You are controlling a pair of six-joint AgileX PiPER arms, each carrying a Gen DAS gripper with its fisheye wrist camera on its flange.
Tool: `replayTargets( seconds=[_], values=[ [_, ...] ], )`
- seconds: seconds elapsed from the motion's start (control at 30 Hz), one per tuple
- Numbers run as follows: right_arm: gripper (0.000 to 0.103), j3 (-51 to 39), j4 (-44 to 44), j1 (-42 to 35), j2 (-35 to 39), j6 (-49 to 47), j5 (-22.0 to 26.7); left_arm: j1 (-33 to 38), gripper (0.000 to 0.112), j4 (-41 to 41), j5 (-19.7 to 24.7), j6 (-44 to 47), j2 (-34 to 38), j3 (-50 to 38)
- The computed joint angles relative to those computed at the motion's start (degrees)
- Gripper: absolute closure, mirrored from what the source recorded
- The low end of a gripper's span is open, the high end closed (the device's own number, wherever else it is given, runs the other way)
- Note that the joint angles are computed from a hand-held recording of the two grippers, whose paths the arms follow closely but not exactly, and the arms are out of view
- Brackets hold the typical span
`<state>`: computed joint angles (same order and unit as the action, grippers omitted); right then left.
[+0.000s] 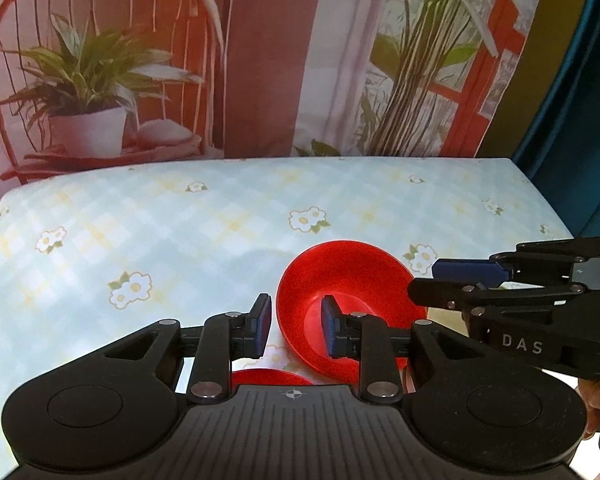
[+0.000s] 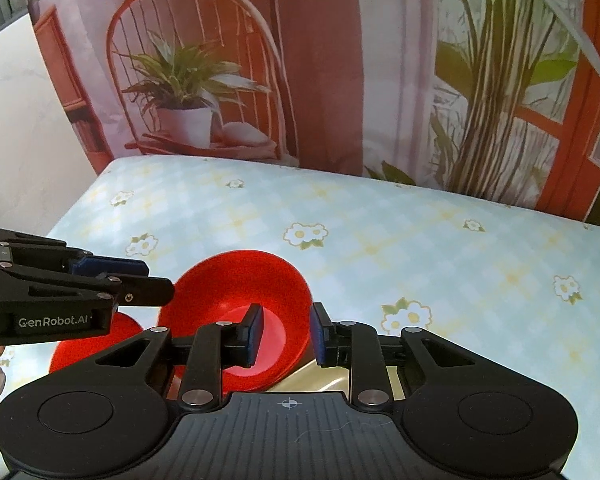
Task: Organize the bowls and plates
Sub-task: 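Open both tools and release the nested red bowl, then close both tools on the rim of the nested red bowls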
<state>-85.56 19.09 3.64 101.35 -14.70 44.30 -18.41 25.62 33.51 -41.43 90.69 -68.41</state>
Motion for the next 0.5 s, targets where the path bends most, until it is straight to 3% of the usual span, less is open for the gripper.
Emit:
replayTargets(
  seconds=[0.5],
  values=[
    [0.08, 9.99, 1.39, 6.01, -8.19, 4.39, -5.05, -0.45, 0.084, 7.18, 0.77, -7.56, -15.43, 13.6]
  ],
)
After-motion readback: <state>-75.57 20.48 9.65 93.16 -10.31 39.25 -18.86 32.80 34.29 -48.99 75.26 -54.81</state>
